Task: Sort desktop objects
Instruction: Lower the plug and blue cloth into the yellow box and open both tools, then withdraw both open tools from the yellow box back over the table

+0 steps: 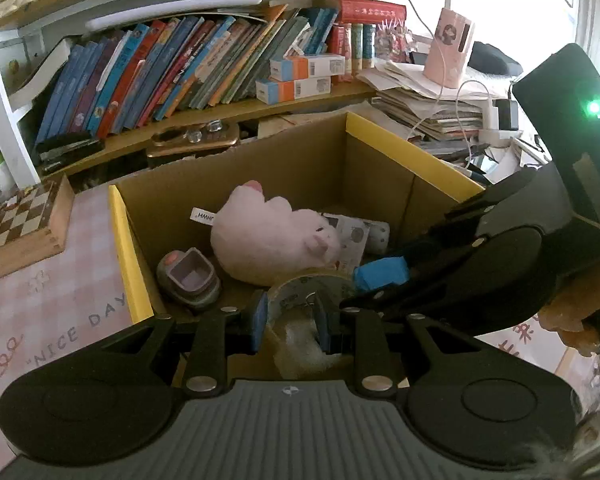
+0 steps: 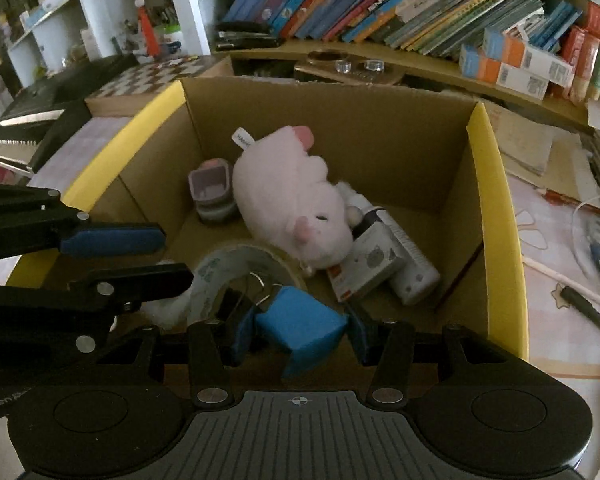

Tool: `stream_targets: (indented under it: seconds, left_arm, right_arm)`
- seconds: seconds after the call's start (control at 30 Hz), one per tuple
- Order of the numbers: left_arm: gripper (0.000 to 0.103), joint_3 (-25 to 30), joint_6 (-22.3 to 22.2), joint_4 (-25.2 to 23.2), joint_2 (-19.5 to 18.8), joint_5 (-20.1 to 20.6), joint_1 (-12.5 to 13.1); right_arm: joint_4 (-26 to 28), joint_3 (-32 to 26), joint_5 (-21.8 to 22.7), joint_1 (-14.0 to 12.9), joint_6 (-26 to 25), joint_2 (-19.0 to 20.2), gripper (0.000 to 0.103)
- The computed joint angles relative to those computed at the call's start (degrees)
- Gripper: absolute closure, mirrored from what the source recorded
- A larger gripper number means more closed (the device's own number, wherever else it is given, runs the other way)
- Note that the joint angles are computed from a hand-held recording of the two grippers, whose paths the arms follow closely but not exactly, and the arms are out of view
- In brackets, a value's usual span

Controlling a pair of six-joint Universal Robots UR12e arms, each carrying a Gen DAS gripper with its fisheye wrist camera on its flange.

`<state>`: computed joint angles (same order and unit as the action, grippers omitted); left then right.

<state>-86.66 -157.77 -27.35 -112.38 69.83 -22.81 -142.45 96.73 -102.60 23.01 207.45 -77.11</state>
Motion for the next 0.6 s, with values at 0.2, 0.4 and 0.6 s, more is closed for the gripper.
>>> stream_targets:
  seconds: [0.2, 0.4, 0.6]
  left_arm:
    - [0.073, -0.66, -0.58, 2.00, 0.18, 1.21, -0.15]
    - [0.046, -2.98, -3.12, 7.02, 1.76, 0.71, 0.51]
    - [0.020, -6.80, -7.10, 16.05, 4.41, 0.91, 1.37]
  right_arm:
    - [-0.54, 0.29, -0.33, 0.12, 0.51, -0.12, 0.054]
    - [-3.46, 0.94, -1.25, 0.52, 0.56, -0.73, 0.050]
    - [-8.19, 1.54, -6.46, 2.84, 1.74, -1.61, 0.037]
